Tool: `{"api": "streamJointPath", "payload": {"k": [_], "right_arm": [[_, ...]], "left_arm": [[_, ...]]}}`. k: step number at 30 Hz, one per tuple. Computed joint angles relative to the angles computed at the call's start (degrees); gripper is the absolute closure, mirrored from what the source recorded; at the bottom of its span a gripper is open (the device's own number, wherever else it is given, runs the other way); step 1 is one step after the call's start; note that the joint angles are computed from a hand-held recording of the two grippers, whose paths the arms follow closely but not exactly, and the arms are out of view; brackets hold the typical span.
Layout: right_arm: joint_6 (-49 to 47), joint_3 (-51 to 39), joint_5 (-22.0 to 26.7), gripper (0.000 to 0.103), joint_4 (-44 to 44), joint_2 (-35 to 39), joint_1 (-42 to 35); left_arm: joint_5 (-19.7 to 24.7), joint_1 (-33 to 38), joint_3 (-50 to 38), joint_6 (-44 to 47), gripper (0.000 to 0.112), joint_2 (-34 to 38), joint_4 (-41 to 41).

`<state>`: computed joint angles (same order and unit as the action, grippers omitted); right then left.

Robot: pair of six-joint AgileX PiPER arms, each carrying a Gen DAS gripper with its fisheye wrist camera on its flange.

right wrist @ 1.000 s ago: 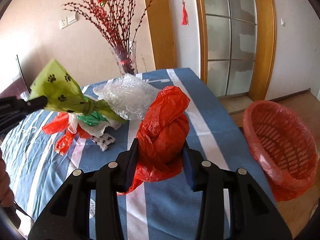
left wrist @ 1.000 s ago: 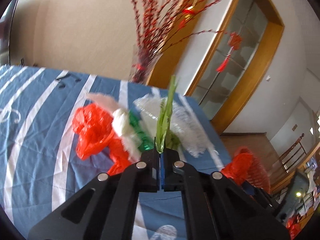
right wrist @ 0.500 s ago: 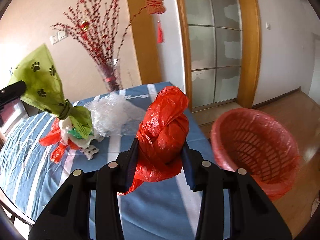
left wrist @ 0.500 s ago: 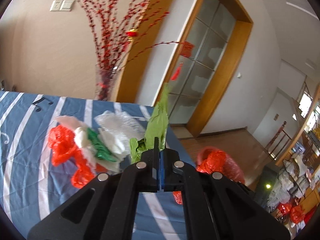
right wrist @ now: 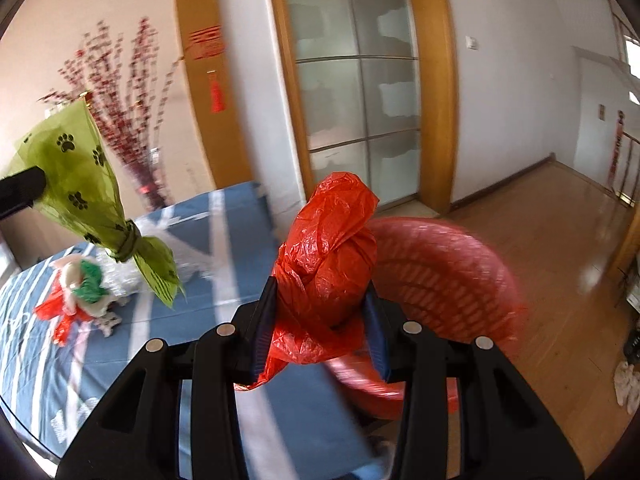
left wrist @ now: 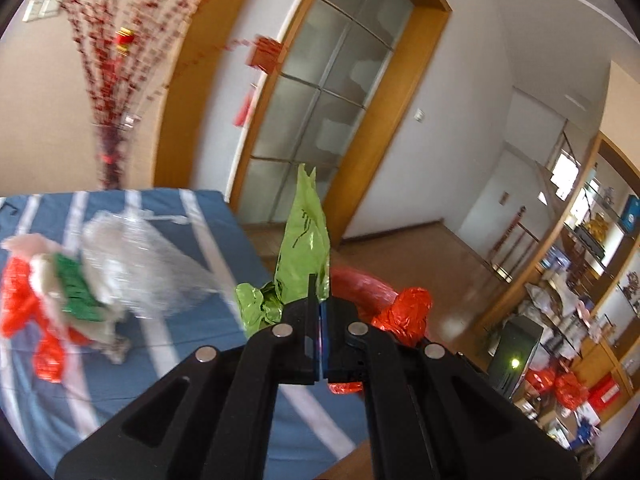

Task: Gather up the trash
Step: 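Carry both bags over the wastebasket and open both tools to release them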

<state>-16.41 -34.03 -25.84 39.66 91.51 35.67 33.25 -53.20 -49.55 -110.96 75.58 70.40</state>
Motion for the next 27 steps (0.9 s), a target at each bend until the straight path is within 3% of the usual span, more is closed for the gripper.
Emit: {"api": "streamJointPath", "payload": {"k": [6, 15, 22, 27], "right_arm": [[2.76, 1.31, 0.23, 0.062, -4.44, 0.19, -7.91], [7.10, 1.01, -0.55, 0.062, -11.54, 2.19, -16.36], [12.65, -1.07, 0.51, 0.062, -19.39, 4.19, -21.10], [14.12, -1.84, 0.81, 0.062, -21.41, 4.84, -22.26]], "left_arm": [[-9.90, 3.59, -9.10, 1.88, 0.110, 11.69, -0.49], [-17.04, 6.14, -20.91, 8.64, 0.110, 25.29, -5.17], [-20.63, 7.99, -26.66, 18.72, 0.110, 33.21, -15.00], [-21.66, 9.25, -30.88, 31.04, 0.110, 37.87, -27.28]]}}
